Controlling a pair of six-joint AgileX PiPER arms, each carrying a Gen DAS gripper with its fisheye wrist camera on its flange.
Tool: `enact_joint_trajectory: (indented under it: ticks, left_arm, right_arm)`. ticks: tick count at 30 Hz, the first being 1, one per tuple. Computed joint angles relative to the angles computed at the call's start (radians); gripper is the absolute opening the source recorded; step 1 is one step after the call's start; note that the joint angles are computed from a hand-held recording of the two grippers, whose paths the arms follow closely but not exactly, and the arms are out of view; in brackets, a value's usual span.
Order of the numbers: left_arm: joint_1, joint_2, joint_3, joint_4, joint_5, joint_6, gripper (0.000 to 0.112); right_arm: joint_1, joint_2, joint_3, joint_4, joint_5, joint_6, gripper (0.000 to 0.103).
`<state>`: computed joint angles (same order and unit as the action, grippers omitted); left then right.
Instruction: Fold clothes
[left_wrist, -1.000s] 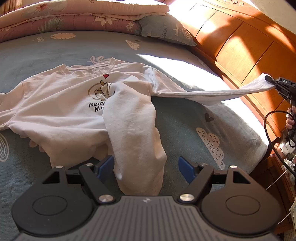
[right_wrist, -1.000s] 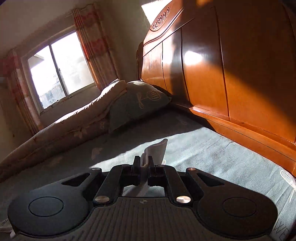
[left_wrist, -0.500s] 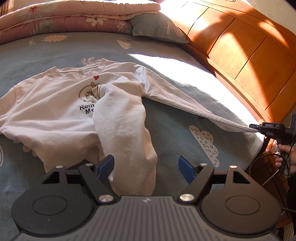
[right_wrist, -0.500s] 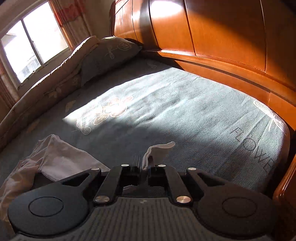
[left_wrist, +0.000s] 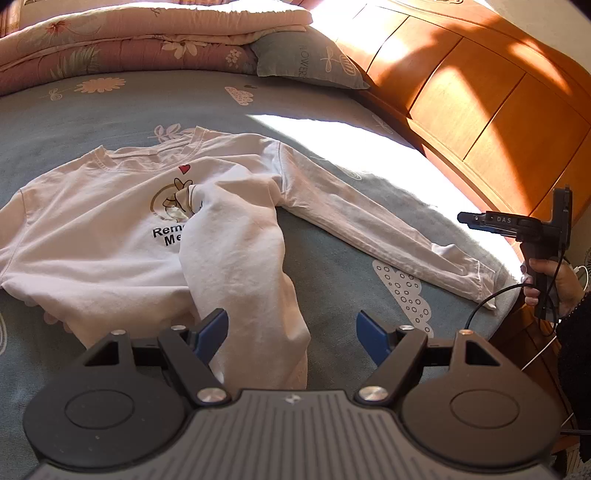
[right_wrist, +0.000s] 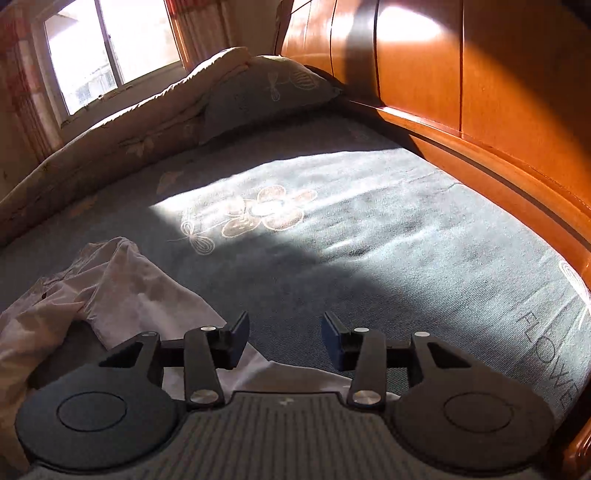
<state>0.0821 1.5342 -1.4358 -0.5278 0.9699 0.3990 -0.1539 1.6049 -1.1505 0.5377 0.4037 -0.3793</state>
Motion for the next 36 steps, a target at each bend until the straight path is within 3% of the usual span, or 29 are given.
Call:
enact_joint_trajectory:
  ticks: [3, 6, 10, 11, 13, 16, 21, 24, 27, 30, 34, 36]
  left_arm:
    - [0.015, 0.010, -0.018, 0.007, 0.003, -0.002, 0.079]
    - [0.038, 0.021, -0.029, 0.008, 0.011, -0.004, 0.079]
    - [0.058, 0.038, -0.034, 0.008, 0.011, 0.001, 0.079]
    - [0.059, 0.047, -0.039, 0.010, 0.008, -0.001, 0.079]
    - [0.057, 0.064, -0.049, 0.015, 0.002, -0.006, 0.079]
    - [0.050, 0.083, -0.063, 0.020, -0.008, -0.008, 0.079]
    - [0.065, 0.081, -0.066, 0.004, -0.007, 0.010, 0.079]
    - [0.085, 0.081, -0.070, -0.002, -0.003, 0.020, 0.079]
    - [0.109, 0.095, -0.088, -0.002, 0.004, 0.034, 0.079]
    - [0.141, 0.130, -0.118, -0.005, 0.001, 0.048, 0.079]
    - [0.201, 0.218, -0.192, -0.057, 0.008, 0.112, 0.080]
    - [0.226, 0.299, -0.273, -0.061, 0.008, 0.141, 0.080]
  right_arm:
    - [0.064, 0.199, -0.208, 0.037, 0.080, -0.041, 0.051]
    - [0.119, 0.372, -0.412, -0.078, 0.156, 0.063, 0.051]
    - [0.159, 0.437, -0.486, -0.184, 0.188, 0.090, 0.055]
    - [0.168, 0.429, -0.480, -0.200, 0.193, 0.075, 0.051]
    - [0.192, 0.412, -0.465, -0.294, 0.194, 0.104, 0.007]
    - [0.188, 0.397, -0.456, -0.305, 0.183, 0.115, 0.003]
    - [0.197, 0.423, -0.531, -0.518, 0.147, 0.355, 0.003]
    - [0.193, 0.459, -0.603, -0.535, 0.205, 0.409, 0.006]
    - [0.213, 0.411, -0.545, -0.540, 0.159, 0.431, 0.016]
    - [0.232, 0.380, -0.531, -0.407, 0.134, 0.341, 0.037]
    - [0.298, 0.462, -0.696, -0.216, 0.220, 0.150, 0.059]
    - [0.342, 0.549, -0.845, -0.172, 0.293, 0.108, 0.065]
